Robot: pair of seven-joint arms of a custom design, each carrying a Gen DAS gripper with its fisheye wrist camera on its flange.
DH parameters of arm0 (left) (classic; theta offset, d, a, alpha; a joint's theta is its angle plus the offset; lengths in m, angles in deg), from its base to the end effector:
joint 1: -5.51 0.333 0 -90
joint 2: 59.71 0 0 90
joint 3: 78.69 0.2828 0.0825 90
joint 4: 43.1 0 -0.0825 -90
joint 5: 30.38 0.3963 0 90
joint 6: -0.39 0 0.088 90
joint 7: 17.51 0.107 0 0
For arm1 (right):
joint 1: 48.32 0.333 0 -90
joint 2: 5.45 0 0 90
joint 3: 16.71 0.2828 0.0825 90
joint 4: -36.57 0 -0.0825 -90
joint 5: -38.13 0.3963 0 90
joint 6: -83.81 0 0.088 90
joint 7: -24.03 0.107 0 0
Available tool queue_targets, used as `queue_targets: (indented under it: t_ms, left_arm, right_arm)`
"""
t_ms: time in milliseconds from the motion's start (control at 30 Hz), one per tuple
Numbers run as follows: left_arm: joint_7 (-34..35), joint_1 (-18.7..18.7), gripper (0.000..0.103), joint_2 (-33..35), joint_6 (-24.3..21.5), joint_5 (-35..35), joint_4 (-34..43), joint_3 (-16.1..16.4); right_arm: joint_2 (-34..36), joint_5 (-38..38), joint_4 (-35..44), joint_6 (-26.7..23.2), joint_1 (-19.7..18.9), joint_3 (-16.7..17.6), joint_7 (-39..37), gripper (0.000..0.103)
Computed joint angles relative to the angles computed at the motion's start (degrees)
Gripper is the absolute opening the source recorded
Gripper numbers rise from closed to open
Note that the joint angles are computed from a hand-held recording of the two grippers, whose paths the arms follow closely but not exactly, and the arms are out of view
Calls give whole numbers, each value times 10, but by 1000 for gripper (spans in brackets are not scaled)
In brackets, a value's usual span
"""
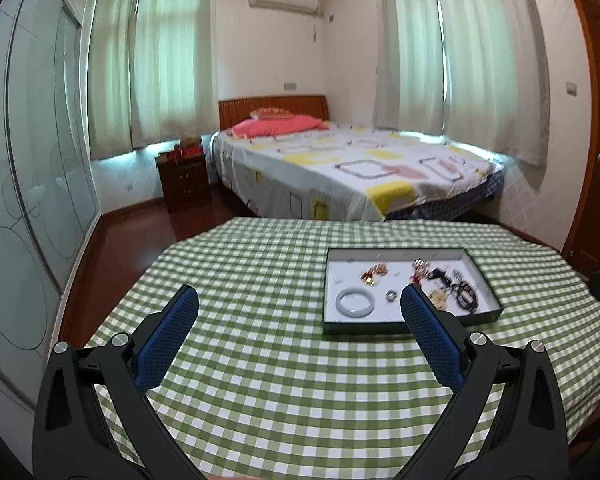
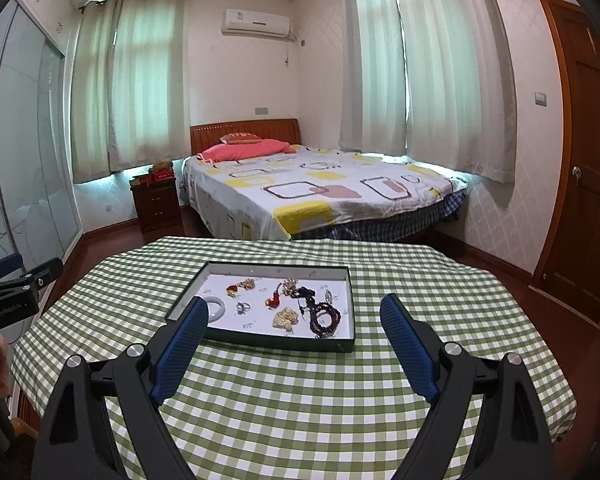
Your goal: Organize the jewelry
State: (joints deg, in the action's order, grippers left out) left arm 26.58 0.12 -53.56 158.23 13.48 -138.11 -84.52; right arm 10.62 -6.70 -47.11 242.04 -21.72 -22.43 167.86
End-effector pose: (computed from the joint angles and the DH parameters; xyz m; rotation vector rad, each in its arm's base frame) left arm 0.6351 -0.1516 0.6137 -1.5591 1.4885 -0.8698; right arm 0.6368 0.2855 0.6031 -1.5154 1.4798 -0.9184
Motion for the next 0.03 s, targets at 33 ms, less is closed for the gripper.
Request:
queue_targets:
  t_ms: [33]
  left_arm:
    - [7,1,99,10,-7,-12,9,-1]
  right_arm:
    - [4,4,2,-1,-2,0,-1,85]
